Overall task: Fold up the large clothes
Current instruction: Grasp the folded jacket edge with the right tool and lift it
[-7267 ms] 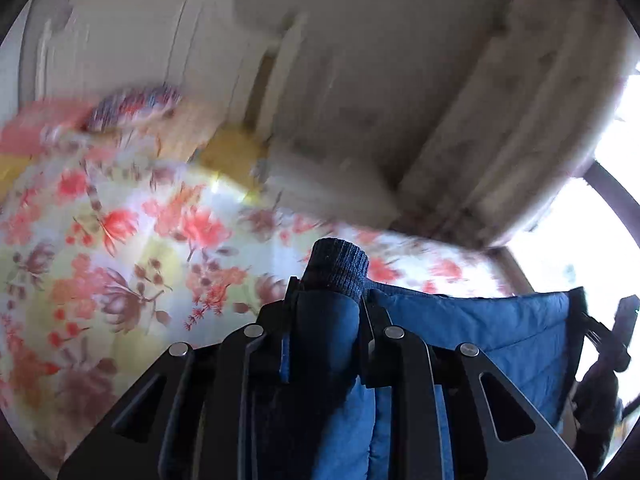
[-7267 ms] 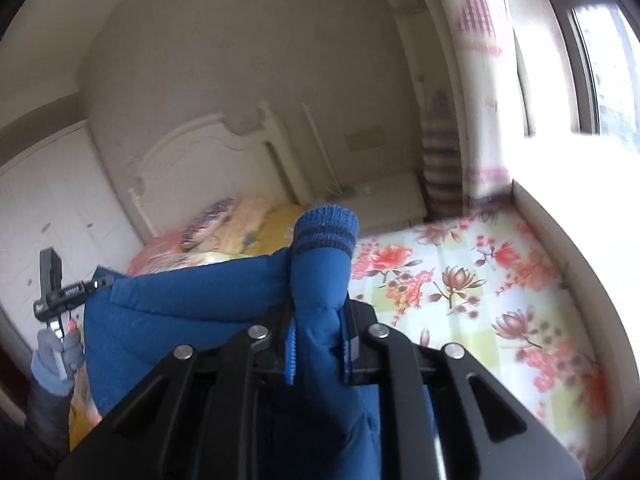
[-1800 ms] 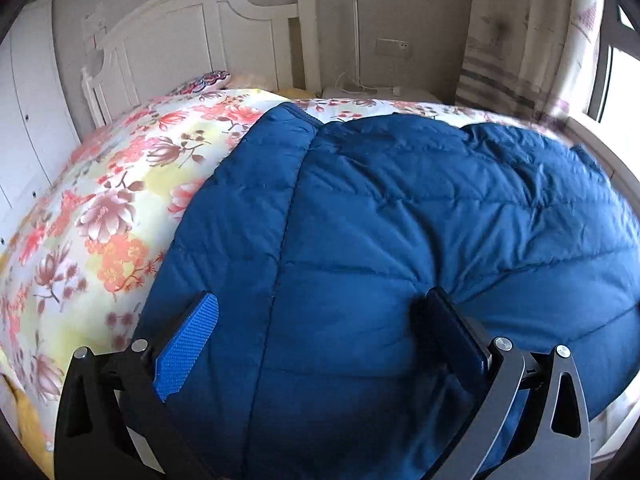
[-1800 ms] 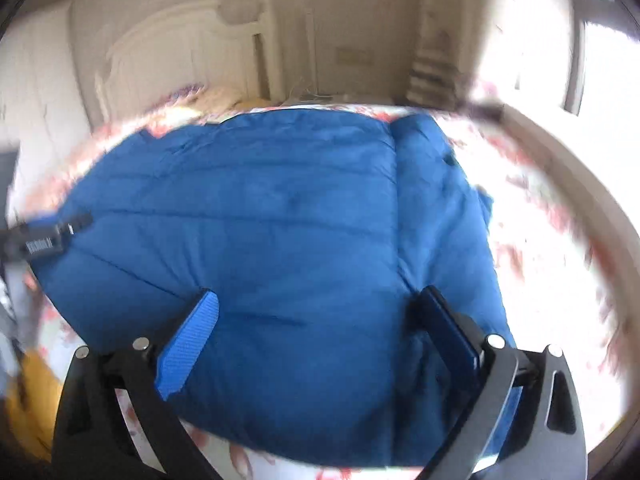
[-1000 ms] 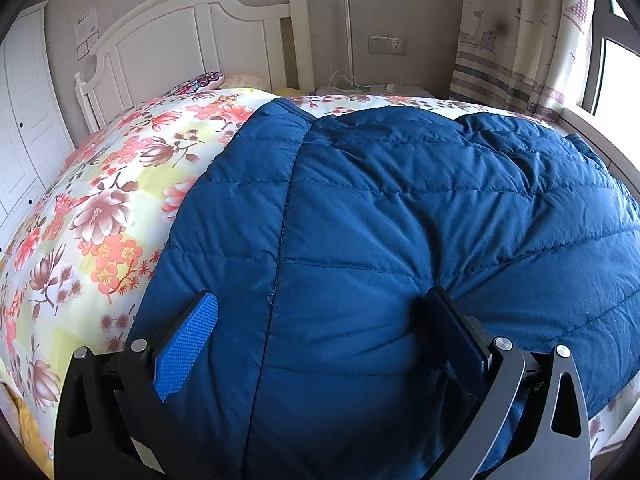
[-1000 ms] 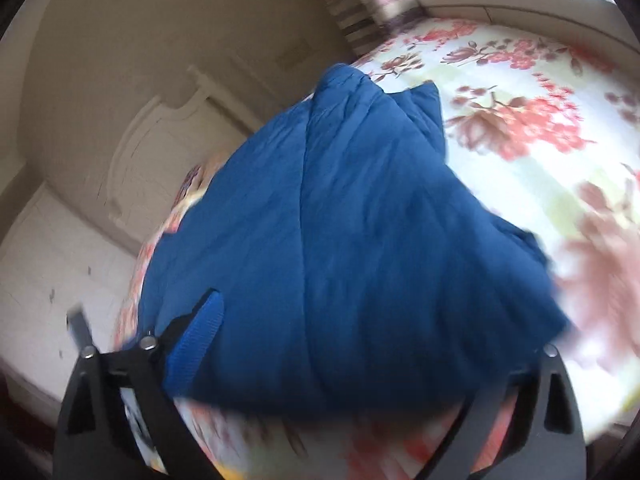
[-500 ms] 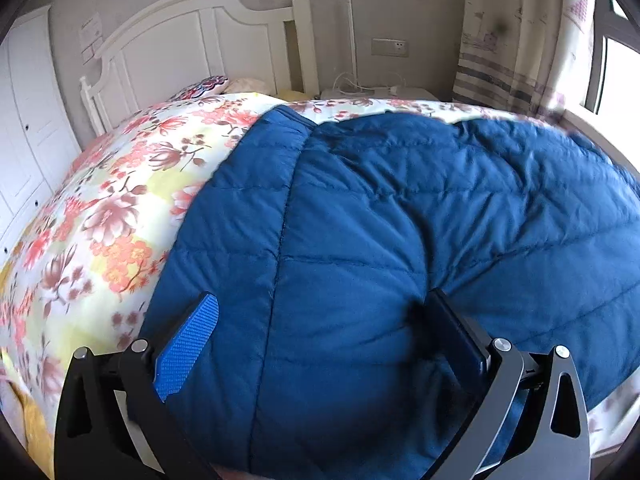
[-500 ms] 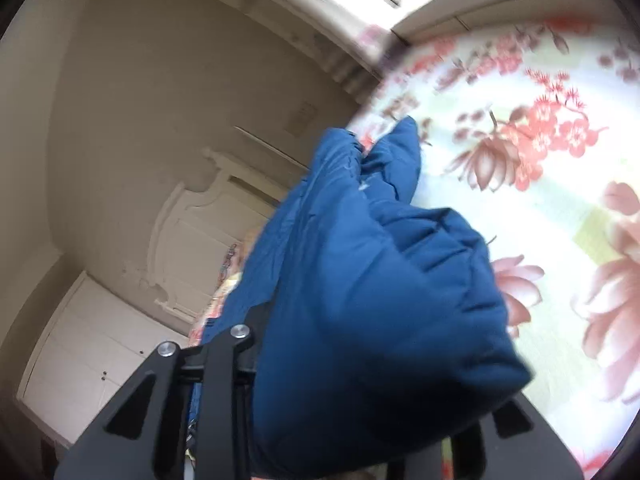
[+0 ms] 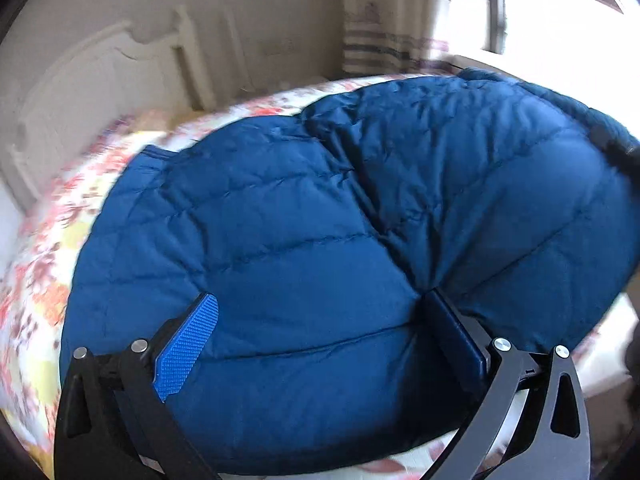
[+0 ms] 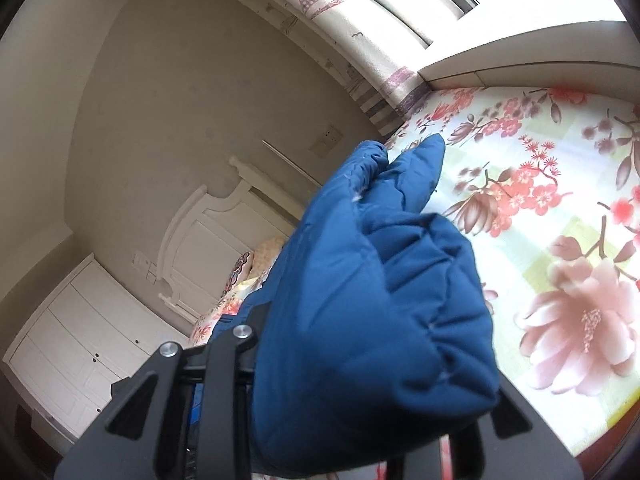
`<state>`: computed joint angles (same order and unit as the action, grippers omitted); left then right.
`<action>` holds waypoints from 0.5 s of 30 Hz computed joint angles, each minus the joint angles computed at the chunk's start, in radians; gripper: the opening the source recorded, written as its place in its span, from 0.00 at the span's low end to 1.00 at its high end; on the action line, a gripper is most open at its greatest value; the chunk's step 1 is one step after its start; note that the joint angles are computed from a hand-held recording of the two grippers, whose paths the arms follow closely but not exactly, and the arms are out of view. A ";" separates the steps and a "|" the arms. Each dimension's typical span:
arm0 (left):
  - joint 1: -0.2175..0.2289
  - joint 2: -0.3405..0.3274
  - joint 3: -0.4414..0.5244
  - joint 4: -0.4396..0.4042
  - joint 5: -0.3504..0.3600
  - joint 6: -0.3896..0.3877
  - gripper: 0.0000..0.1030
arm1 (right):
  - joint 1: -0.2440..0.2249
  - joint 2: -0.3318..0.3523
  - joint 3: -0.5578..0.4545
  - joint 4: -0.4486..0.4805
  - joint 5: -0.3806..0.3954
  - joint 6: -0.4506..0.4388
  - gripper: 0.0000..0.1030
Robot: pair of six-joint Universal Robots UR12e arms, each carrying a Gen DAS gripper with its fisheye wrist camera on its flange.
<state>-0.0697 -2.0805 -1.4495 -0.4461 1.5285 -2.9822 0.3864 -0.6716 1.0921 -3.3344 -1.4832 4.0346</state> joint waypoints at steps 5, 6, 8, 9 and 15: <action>0.032 -0.039 0.122 0.007 -0.010 -0.105 0.96 | 0.013 -0.013 0.009 0.009 -0.046 -0.043 0.26; 0.032 -0.062 0.165 -0.024 0.007 -0.118 0.96 | 0.017 -0.013 0.006 0.014 -0.058 -0.060 0.26; 0.034 -0.112 0.253 -0.097 0.024 -0.160 0.96 | 0.024 -0.014 -0.009 0.036 -0.080 -0.094 0.26; 0.036 -0.136 0.287 -0.138 0.004 -0.160 0.96 | 0.031 -0.024 -0.001 0.044 -0.095 -0.116 0.26; 0.036 -0.152 0.271 -0.155 -0.048 -0.043 0.96 | 0.079 -0.007 -0.120 0.177 -0.220 -0.331 0.26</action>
<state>-0.0338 -2.2328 -1.1787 -0.6011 1.4803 -3.0247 0.4650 -0.6790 0.9716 -3.1570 -1.7036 3.7035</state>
